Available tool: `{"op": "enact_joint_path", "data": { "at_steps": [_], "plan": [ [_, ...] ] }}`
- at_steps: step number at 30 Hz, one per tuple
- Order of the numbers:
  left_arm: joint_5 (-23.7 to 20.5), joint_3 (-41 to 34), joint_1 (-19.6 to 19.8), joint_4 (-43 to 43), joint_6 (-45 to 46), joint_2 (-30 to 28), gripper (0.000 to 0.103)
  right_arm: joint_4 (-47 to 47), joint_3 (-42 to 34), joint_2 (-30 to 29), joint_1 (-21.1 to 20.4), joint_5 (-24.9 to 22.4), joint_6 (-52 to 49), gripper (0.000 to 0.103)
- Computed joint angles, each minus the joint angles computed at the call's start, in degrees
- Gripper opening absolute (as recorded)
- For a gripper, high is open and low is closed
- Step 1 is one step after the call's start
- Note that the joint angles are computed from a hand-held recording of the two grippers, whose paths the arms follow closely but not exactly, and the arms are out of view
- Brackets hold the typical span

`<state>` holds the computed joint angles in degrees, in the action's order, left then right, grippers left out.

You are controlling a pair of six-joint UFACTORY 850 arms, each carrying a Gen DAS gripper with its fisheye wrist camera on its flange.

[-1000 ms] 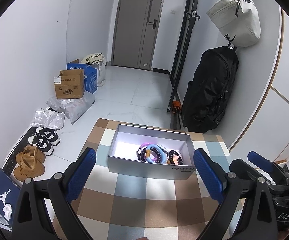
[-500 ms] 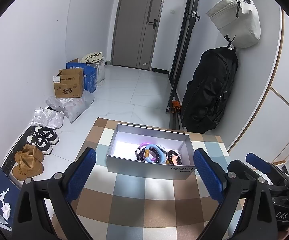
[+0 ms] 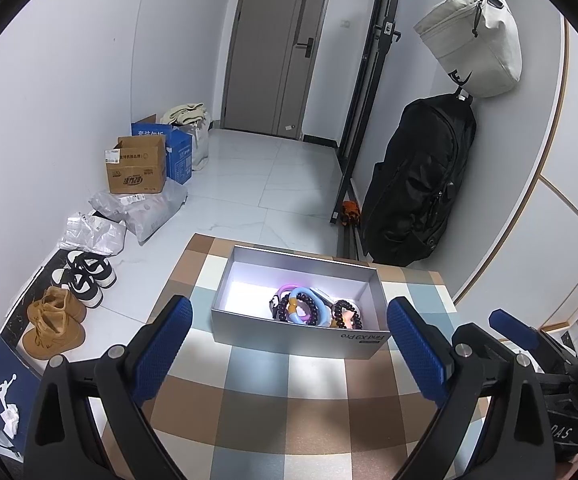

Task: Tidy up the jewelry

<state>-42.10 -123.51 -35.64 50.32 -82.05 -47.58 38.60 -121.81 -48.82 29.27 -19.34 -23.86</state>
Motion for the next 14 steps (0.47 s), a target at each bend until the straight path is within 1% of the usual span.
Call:
{"op": "enact_joint_path", "data": {
  "at_steps": [7, 11, 14],
  "plan": [
    [0.0, -1.0, 0.0, -0.9, 0.6, -0.6, 0.095, -0.8, -0.1, -0.1, 0.0, -0.2, 0.7, 0.103],
    [1.5, 0.3, 0.2, -0.3, -1.3, 0.0, 0.095, -1.4, -0.3, -0.2, 0.0, -0.5, 1.3, 0.103],
    [2.6, 0.2, 0.5, -1.8, -0.6, 0.0, 0.095, -1.4, -0.4, -0.2, 0.0, -0.6, 1.4, 0.103]
  ]
}}
